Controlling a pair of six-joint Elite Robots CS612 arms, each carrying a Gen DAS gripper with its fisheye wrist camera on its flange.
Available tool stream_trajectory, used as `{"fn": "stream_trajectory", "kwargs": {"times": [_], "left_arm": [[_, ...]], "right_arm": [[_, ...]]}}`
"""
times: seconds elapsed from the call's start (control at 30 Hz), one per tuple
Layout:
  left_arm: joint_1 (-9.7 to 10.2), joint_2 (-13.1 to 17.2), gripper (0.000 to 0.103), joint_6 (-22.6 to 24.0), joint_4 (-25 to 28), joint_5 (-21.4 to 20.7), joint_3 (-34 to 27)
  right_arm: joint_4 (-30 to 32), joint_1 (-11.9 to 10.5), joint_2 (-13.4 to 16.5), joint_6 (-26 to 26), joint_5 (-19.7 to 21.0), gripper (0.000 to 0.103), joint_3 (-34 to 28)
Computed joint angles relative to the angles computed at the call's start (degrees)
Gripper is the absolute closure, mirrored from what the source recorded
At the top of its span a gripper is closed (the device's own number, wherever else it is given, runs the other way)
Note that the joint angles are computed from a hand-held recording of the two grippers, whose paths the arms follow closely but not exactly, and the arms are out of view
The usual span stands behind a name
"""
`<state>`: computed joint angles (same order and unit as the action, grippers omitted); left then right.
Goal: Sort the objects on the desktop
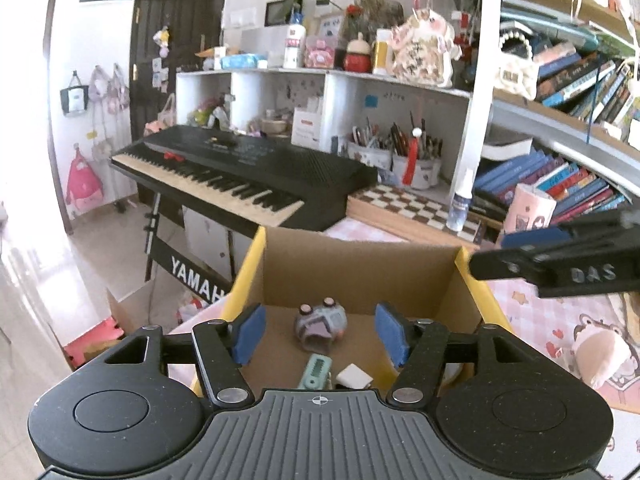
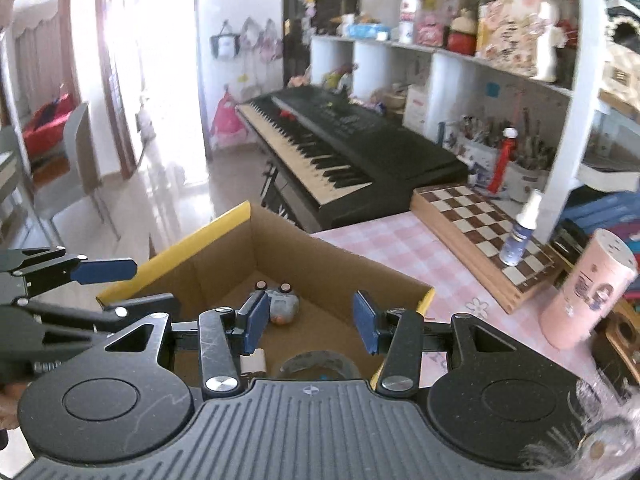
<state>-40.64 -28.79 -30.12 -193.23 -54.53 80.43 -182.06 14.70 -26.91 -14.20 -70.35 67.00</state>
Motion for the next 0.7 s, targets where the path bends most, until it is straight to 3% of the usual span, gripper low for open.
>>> {"fn": "stream_trajectory", "kwargs": {"times": [0.37, 0.7], "left_arm": [[-0.72, -1.26, 0.036, 0.0, -5.48, 0.82, 4.02], [-1.75, -2.56, 0.035, -1.01, -7.78, -0.06, 8.37]], "right_arm": [[-16.37, 1.64, -2.31, 9.67, -10.67, 0.059, 9.63], [-22.47, 3.97, -3.23, 15.54, -21.06, 0.058, 16.0]]}}
